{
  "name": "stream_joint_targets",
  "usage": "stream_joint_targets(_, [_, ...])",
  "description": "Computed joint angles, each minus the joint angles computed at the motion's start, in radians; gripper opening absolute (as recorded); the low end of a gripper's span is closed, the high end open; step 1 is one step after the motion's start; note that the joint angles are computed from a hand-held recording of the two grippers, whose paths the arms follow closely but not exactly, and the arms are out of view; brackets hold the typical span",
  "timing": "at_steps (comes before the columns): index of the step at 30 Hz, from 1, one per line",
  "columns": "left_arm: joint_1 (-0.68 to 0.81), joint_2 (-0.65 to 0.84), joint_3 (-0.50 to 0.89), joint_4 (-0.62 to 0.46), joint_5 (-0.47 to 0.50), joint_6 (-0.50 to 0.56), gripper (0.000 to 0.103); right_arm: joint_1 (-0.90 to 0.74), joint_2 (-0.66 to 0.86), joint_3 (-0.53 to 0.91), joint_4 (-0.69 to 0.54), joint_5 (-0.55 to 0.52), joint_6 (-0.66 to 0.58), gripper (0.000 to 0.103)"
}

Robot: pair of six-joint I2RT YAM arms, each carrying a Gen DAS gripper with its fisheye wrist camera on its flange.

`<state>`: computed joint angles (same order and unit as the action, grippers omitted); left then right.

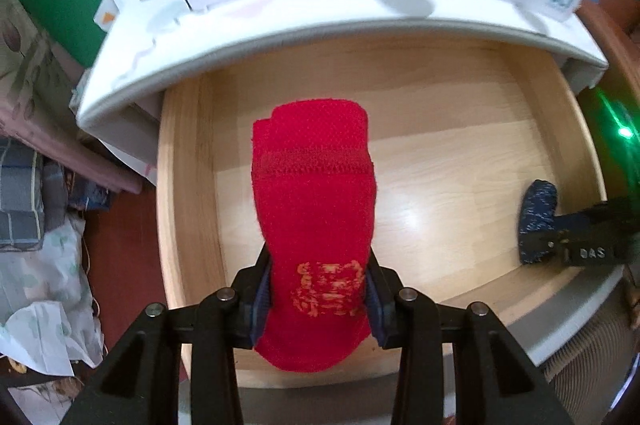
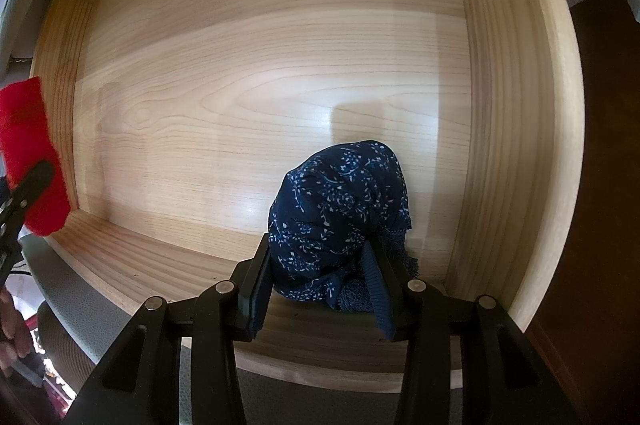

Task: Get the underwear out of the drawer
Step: 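Carry the red sock with the left tool over the box and release it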

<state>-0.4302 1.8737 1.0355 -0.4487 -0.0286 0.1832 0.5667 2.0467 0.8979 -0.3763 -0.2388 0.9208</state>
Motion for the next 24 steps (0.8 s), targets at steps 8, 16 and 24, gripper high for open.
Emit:
stream_joint_targets(8, [0.036,-0.212,-0.055,-0.045,0.092,0.058,0.04,0.007,0.006,0.002,0.003,0.003,0.006,0.04])
stream_joint_targets(16, [0.109,-0.386,0.087,-0.224,0.217,0.114,0.04,0.012,0.01,-0.005,0.017,0.003,0.008,0.04])
stream_joint_targets(24, [0.097,-0.258,0.472,-0.331,0.187,0.085,0.04,0.001,0.009,-0.014,0.03,-0.001,0.0,0.04])
